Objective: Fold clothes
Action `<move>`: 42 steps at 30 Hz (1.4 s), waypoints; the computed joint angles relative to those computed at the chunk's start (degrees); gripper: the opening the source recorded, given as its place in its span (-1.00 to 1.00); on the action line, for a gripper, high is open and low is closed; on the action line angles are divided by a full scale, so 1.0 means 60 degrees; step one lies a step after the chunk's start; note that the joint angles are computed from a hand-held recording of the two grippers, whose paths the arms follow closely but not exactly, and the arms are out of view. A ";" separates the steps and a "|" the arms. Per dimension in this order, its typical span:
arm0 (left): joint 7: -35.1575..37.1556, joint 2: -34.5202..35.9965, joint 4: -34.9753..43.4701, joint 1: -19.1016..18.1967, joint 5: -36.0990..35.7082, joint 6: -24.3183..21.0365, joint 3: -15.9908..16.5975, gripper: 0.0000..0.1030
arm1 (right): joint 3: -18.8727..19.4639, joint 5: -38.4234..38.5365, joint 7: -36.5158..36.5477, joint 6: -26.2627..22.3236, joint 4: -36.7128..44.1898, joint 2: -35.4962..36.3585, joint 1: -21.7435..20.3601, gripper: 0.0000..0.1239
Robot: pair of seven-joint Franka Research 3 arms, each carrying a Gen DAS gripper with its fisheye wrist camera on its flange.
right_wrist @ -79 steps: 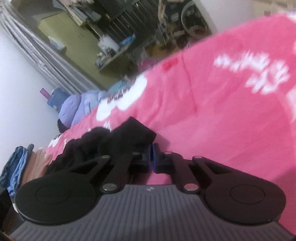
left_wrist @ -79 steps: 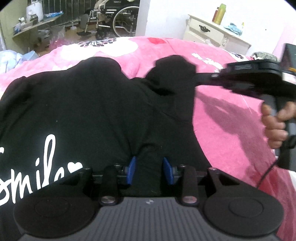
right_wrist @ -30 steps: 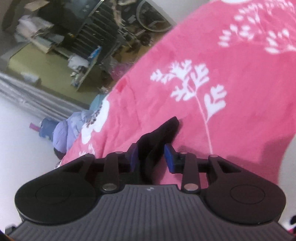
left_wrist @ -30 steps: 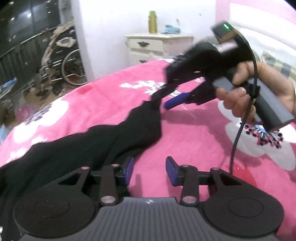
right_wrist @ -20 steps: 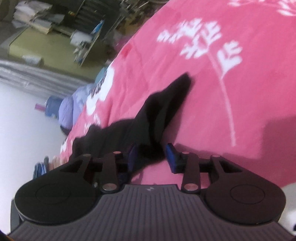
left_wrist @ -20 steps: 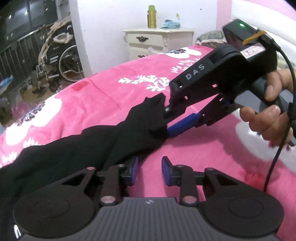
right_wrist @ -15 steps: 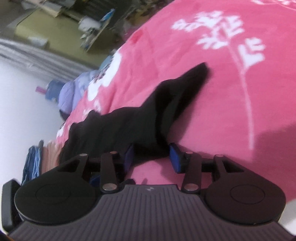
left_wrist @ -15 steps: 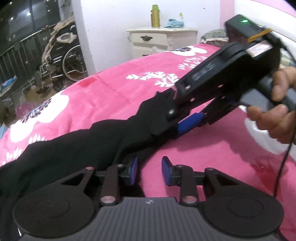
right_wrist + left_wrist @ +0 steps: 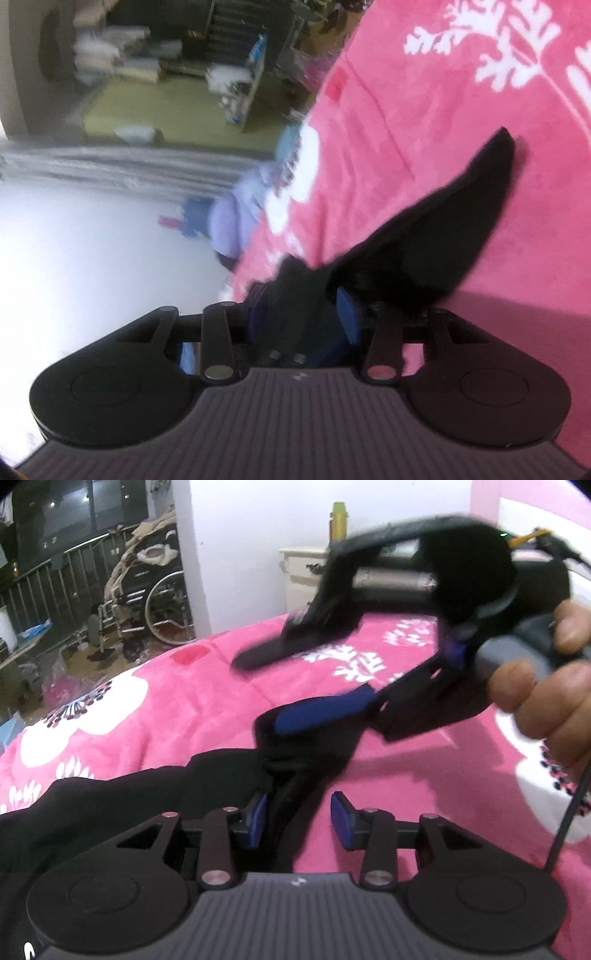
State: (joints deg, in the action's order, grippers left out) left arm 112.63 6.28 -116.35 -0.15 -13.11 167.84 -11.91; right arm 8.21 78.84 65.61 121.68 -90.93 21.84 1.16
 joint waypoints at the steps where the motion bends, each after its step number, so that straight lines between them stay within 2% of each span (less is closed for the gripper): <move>1: -0.0090 0.0032 0.0063 0.0007 -0.0026 -0.0094 0.0016 -0.31 | 0.0032 0.0294 -0.0101 0.0075 -0.0075 -0.0037 -0.0063 -0.33; 4: 0.0326 0.0014 0.0145 0.0179 -0.0803 -0.0278 -0.0135 -0.31 | 0.0078 0.1194 -0.0410 0.0265 -0.0284 -0.0149 -0.0211 -0.33; 9: 0.0763 -0.0056 0.0205 0.0172 -0.1507 -0.0455 -0.0136 -0.31 | -0.0227 0.1345 -0.0451 0.0801 -0.1030 -0.0720 -0.0176 -0.32; 16: 0.0566 -0.0003 0.0282 -0.0100 -0.1175 -0.0151 -0.0048 -0.24 | -0.0459 0.1104 0.0497 0.1585 -0.1600 -0.0831 0.0068 -0.32; 23: -0.0885 0.0437 0.0555 -0.0389 0.0380 -0.0054 -0.0027 -0.23 | -0.0393 0.1507 0.0528 0.1948 -0.1568 -0.0714 0.0084 -0.32; 25: -0.1326 0.0478 0.0486 -0.0517 0.0989 0.0134 0.0033 -0.16 | -0.0382 0.1594 0.0475 0.2039 -0.1582 -0.0724 0.0085 -0.32; 27: -0.2150 0.0555 0.0432 -0.0806 0.2047 0.0414 0.0300 -0.12 | -0.0398 0.1637 0.0451 0.2018 -0.1648 -0.0773 0.0052 -0.32; 32: -0.4853 0.0920 0.0663 -0.1813 0.5526 0.0686 0.1444 -0.12 | -0.0446 0.1715 0.0478 0.2115 -0.1790 -0.0848 0.0054 -0.32; 33: -0.5153 0.0958 0.0700 -0.1863 0.5924 0.0686 0.1515 -0.19 | -0.0458 0.1728 0.0486 0.2132 -0.1807 -0.0855 0.0051 -0.32; 35: -0.5287 0.0957 0.0671 -0.1583 0.5979 0.0748 0.1259 -0.50 | -0.0480 0.1677 0.0448 0.2291 -0.1796 -0.0877 0.0086 -0.32; 37: -0.4840 0.0888 0.0590 -0.0971 0.5264 0.0743 0.0643 -0.84 | -0.0509 0.1533 0.0390 0.2484 -0.1788 -0.0913 0.0127 -0.33; 38: -0.4412 0.0839 0.0532 -0.0607 0.4684 0.0756 0.0265 -0.91 | -0.0523 0.1386 0.0454 0.2614 -0.1738 -0.0912 0.0169 -0.33; 40: -0.3348 0.0692 0.0429 0.0075 0.3336 0.0673 -0.0479 -0.93 | -0.0551 0.1115 0.0522 0.2731 -0.1660 -0.0879 0.0188 -0.33; 42: -0.1697 0.0451 0.0278 0.0831 0.1336 0.0588 -0.1374 -0.94 | -0.0559 0.0684 0.0767 0.2905 -0.1523 -0.0810 0.0250 -0.33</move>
